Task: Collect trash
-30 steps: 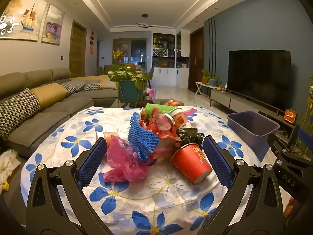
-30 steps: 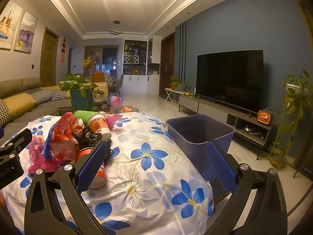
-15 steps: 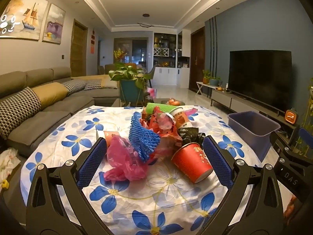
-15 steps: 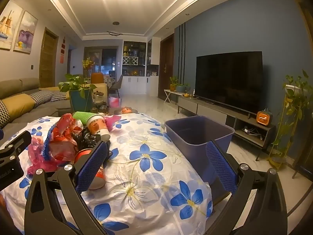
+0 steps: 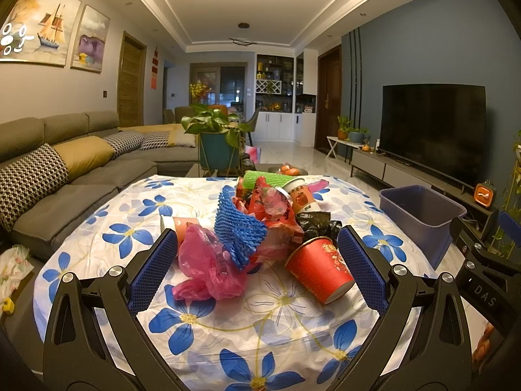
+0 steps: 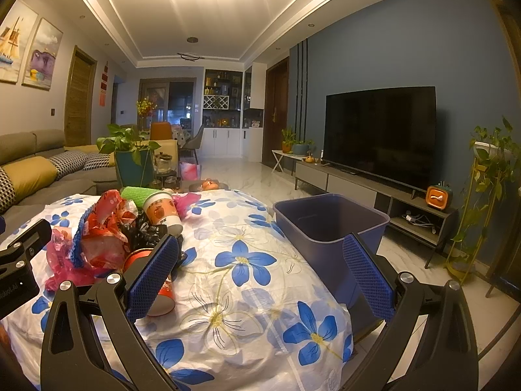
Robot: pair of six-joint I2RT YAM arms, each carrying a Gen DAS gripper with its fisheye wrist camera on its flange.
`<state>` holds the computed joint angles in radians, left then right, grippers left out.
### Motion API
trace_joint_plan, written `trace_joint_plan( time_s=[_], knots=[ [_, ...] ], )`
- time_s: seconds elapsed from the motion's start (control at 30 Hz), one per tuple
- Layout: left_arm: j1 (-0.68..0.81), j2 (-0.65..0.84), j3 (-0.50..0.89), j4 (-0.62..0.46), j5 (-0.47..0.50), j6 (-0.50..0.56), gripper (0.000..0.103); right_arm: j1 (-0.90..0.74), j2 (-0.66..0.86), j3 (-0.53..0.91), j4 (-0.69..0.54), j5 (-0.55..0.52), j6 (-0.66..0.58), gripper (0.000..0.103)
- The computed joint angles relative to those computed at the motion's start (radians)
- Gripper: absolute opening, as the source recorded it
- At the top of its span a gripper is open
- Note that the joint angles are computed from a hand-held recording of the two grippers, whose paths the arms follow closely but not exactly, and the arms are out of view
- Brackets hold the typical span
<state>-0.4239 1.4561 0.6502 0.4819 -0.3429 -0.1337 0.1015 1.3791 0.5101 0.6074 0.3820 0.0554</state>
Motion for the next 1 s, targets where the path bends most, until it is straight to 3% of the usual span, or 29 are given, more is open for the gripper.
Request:
trace_joint_plan(
  time_s=[1.0],
  knots=[
    [-0.001,0.002,-0.010,0.003,-0.004,-0.011,0.097,0.005,-0.014,0.010,-0.016,-0.002,0.004,0.098]
  ],
)
